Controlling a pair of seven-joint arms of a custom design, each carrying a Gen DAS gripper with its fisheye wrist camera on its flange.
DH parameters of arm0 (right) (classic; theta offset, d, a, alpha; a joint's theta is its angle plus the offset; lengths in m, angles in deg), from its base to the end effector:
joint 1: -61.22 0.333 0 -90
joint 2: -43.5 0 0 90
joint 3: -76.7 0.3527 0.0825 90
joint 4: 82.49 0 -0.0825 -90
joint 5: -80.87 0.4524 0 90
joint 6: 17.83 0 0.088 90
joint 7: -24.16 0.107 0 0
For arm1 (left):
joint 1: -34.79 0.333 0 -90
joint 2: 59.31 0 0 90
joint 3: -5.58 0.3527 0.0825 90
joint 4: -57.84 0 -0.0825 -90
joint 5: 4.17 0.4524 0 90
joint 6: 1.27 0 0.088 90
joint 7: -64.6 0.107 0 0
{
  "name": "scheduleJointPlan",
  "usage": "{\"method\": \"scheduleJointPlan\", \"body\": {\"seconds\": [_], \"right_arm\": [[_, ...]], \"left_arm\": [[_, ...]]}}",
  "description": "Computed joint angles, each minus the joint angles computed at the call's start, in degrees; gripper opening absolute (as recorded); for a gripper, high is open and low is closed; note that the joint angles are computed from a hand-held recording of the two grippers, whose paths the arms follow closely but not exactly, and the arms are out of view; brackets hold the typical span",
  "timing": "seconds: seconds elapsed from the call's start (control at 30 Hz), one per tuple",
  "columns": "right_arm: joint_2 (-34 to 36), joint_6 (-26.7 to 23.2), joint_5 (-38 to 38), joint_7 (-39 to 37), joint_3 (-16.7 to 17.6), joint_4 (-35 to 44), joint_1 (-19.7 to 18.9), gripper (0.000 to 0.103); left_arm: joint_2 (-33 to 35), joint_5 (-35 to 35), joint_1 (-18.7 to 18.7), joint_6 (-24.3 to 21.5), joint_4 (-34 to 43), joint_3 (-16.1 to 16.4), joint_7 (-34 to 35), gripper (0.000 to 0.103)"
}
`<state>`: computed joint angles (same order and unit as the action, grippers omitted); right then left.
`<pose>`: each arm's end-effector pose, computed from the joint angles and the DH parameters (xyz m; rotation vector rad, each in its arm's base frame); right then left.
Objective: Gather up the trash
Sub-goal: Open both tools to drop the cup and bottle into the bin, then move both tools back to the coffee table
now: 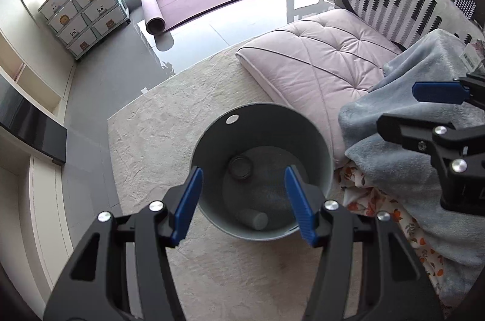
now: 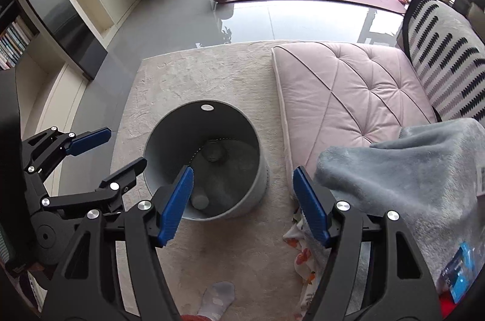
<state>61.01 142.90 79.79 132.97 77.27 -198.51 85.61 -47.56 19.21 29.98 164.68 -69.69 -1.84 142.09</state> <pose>0.6315 0.2945 0.3378 -2.0191 1.7859 -0.2655 0.6142 -0.1560 0.3148 -1.5511 2.2390 -0.4184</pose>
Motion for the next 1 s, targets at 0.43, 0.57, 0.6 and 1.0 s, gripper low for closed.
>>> {"method": "scheduleJointPlan", "body": {"seconds": [0.43,0.57,0.6,1.0], "right_arm": [[-30.8,-2.1,-16.1,23.2,-1.3,-29.7,-9.3,0.067],[-41.5,-5.6,-16.7,23.9,0.6,-37.4,-15.4,0.067],[-44.0,-6.5,-16.3,23.6,0.8,-39.2,-16.7,0.067],[-69.9,-16.6,-11.5,13.0,-0.8,-53.9,-33.0,0.067]], "left_arm": [[-6.1,-10.7,-7.4,-3.2,-0.8,-8.4,7.1,0.057],[-6.6,-13.6,-11.4,-4.1,0.0,-10.3,8.3,0.057],[-6.5,-14.0,-12.3,-4.4,0.3,-10.7,8.2,0.057],[-2.5,-10.5,-23.5,-7.3,7.6,-14.2,1.8,0.057]]}}
